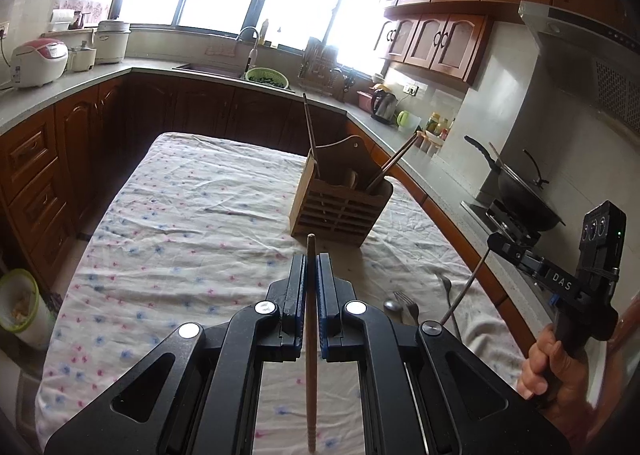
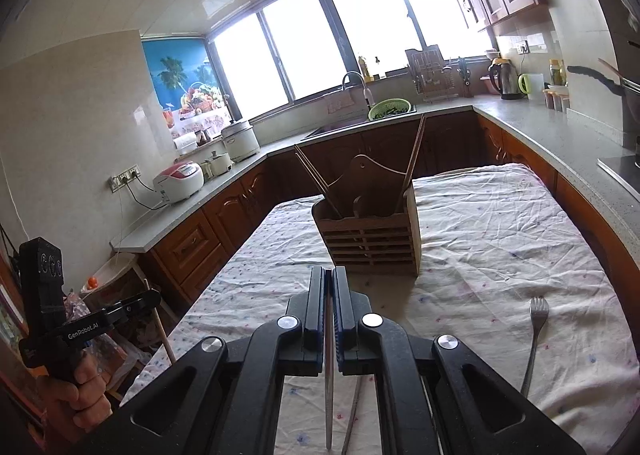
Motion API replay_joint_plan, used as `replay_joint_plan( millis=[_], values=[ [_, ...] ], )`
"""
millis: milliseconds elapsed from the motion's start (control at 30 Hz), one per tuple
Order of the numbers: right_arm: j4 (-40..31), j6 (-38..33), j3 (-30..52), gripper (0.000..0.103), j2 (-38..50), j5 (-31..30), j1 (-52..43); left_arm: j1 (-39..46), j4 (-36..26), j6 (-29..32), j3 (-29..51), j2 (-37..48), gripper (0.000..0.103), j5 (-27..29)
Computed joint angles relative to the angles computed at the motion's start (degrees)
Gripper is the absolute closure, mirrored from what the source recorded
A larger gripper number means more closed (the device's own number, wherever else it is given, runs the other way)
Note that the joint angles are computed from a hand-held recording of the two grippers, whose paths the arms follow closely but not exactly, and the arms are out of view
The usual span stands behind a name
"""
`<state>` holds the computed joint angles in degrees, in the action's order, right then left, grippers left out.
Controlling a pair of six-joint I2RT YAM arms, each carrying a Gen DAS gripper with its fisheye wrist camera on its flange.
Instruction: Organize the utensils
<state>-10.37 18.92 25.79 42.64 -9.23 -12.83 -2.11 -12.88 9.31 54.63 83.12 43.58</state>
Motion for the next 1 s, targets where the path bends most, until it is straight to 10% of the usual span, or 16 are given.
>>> replay_joint_plan(
  millis=[1000],
  values=[
    [7.31,-2.35,4.51,0.099,4.67,-1.47,-5.68,-4.13,14.05,-11.89,4.71,1.42,0.099,-3.73]
  ],
)
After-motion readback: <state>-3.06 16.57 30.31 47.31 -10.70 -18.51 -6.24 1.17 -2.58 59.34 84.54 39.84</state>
